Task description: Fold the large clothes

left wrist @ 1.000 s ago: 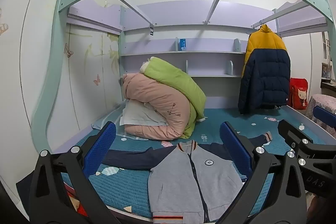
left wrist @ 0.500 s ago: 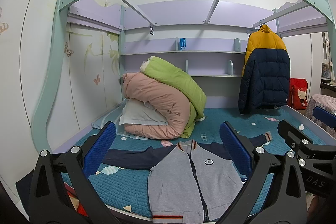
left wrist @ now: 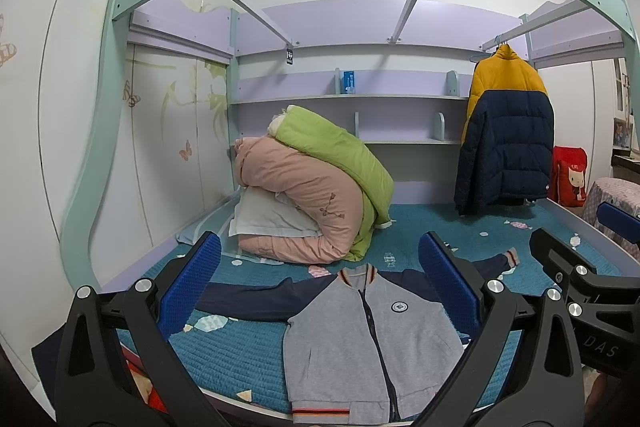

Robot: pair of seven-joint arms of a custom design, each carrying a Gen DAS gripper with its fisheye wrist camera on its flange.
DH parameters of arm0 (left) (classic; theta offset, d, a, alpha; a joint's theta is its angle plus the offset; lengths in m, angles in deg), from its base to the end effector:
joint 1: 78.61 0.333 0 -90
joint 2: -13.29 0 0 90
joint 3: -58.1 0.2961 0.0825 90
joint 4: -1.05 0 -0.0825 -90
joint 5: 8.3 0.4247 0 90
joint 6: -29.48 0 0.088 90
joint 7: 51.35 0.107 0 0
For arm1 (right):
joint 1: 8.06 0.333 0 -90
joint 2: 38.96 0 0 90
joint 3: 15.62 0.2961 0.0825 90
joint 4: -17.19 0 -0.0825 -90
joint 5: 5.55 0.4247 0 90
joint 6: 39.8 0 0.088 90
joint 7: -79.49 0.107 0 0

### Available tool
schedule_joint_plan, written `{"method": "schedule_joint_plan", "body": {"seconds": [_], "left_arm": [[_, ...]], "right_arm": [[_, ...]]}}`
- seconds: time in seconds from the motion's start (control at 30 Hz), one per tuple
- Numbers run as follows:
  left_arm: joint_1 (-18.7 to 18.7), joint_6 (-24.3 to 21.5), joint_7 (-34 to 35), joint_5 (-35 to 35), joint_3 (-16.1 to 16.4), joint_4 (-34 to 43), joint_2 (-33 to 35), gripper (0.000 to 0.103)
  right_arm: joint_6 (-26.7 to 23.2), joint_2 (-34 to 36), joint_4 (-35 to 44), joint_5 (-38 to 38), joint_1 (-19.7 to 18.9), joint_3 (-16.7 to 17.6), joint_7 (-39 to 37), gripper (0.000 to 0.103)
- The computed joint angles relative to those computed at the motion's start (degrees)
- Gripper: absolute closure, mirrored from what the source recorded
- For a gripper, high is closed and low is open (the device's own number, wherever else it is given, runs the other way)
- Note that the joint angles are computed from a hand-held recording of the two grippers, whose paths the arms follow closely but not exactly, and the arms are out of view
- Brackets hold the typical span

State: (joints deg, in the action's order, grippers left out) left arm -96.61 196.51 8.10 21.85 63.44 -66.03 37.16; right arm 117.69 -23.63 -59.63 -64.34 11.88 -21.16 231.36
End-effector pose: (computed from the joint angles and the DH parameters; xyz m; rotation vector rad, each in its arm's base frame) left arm 0.7160 -0.2127 0.6969 -1.2615 1.4662 -1.1452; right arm 0.6841 0.2229 0.6790 -1.3352 1.4412 -1.1671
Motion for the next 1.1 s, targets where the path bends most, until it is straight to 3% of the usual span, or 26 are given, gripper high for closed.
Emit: {"method": "schedule_joint_plan", "body": {"seconds": [1.1], "left_arm": [[0.19, 0.77, 0.04, -0.02, 0.29, -1.55, -0.25, 0.005]], "right_arm": [[-0.31, 0.02, -0.34, 0.04, 0.21, -0.15, 0.22, 0.007]]}}
